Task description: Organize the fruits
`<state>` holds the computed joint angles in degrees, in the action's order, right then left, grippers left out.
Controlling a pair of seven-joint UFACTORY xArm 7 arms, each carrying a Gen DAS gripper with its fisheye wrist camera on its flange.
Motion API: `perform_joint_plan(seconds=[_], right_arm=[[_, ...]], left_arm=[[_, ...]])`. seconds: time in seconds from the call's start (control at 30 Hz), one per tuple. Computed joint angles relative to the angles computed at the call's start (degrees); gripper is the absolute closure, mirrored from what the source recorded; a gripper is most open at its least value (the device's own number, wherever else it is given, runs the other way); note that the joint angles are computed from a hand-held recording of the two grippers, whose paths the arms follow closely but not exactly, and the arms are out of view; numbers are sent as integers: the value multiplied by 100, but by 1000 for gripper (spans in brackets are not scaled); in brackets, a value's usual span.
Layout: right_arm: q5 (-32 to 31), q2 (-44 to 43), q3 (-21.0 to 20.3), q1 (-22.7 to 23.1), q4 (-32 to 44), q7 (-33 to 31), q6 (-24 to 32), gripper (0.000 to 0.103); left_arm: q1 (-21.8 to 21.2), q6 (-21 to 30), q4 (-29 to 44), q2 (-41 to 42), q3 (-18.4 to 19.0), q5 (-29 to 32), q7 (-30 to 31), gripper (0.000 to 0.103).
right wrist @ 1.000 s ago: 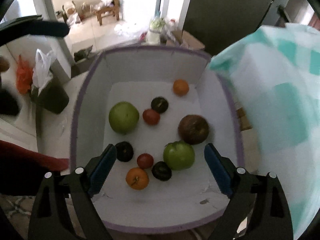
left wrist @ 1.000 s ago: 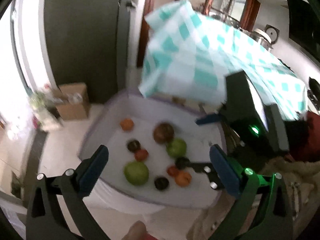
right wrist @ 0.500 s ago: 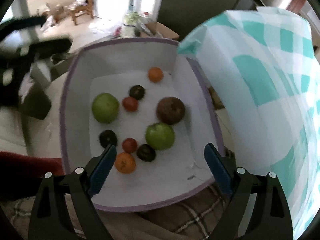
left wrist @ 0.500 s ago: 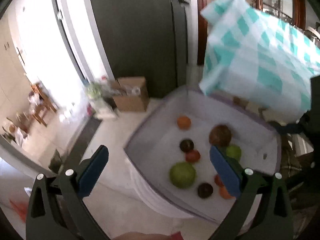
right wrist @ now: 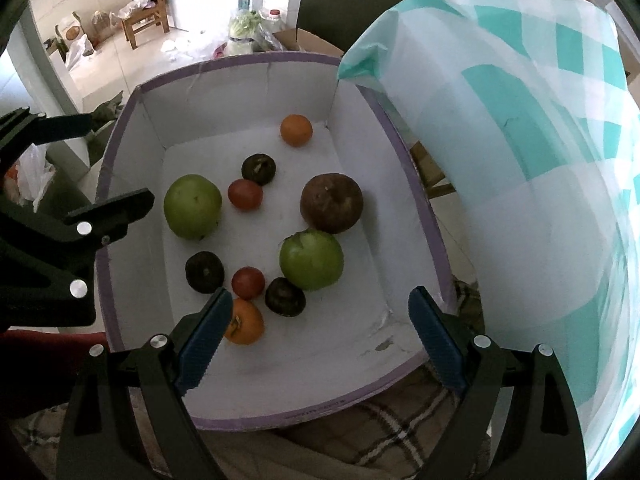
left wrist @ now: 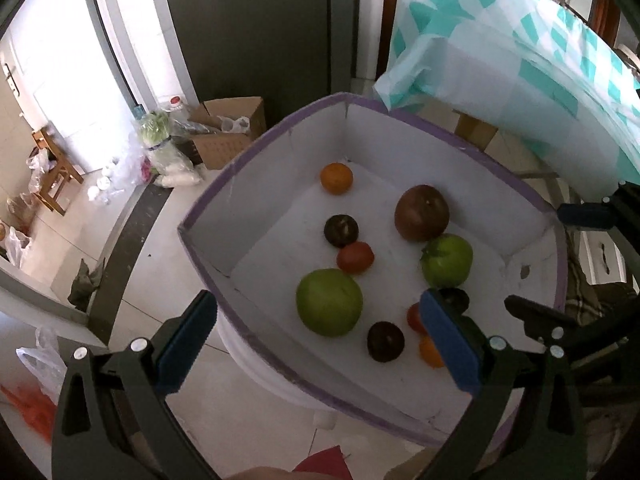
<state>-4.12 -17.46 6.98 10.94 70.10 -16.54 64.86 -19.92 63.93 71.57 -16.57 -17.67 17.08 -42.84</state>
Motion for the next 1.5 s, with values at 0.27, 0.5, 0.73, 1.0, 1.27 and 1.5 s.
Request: perform_joint_plan(seconds=[0.27,0.5,0.73,1.0,1.27,1.5], right_arm=[[-14,23,4,8,2,0,41,16],[-4,24,-3,8,-8,0,72,16],[-18,39,4,11,-8,13,129,16],[-9,42,-2,13,-6,13,172,16],[-11,56,1,11,-6,33,186,16],[-28,56,-1,10,-34,32,224,16]], left_arm=[[-40,-9,-5,48,8,-73,13,2],[-74,-1,22,90,20,-109,31,2],[-99,-12,9,104,14,-121,-5,2],[-110,-53,-23,108,39,-161,-4,2],[-123,-79,-21,139,40,-190,8,2],[-139,-96,-12,171,47,-203,-5,2]])
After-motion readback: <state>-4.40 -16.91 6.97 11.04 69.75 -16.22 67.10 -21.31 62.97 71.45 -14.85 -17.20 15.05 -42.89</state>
